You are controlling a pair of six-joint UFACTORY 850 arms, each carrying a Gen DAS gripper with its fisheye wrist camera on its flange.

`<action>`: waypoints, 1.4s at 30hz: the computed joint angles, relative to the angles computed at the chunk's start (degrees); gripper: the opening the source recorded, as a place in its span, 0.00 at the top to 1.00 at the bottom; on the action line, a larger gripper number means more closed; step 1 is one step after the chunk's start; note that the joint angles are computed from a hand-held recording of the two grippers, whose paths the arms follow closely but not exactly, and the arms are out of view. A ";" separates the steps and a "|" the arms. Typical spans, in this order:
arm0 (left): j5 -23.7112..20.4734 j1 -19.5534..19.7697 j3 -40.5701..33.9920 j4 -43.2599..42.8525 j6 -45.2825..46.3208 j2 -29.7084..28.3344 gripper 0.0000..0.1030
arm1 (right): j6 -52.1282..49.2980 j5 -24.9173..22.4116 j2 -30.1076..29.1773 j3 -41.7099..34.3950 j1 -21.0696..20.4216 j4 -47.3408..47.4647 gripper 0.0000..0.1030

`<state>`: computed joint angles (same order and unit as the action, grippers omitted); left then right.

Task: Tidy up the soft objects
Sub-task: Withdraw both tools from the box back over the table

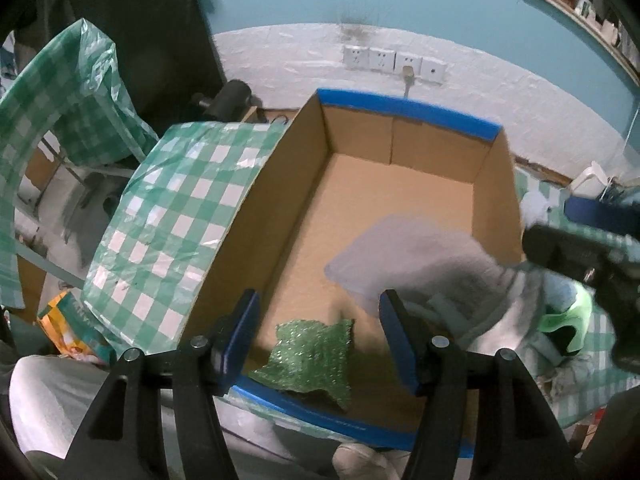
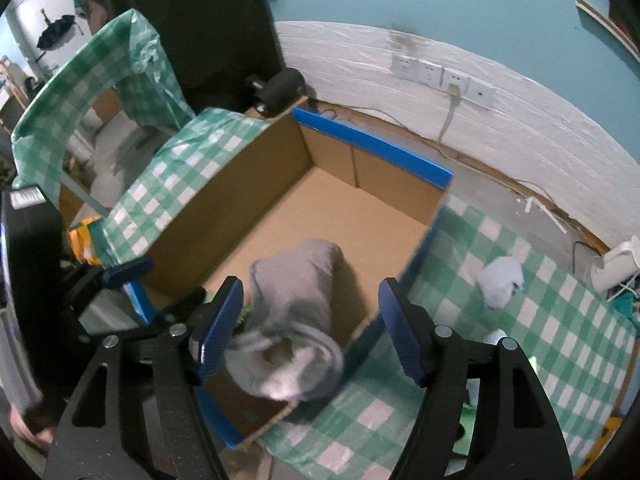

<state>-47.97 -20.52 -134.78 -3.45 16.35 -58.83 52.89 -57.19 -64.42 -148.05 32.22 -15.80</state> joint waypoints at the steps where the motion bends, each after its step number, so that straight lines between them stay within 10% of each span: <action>1: 0.57 -0.06 0.63 -0.76 0.45 0.56 0.38 | 0.72 0.88 1.69 2.99 0.02 -0.44 0.30; 16: 4.54 -2.53 6.61 -5.01 5.53 5.07 0.35 | 13.02 9.27 20.63 34.32 -0.27 -7.09 0.28; 42: 6.28 -9.08 16.42 -9.36 14.49 10.66 0.33 | 28.21 15.63 37.36 63.22 -1.46 -9.55 0.27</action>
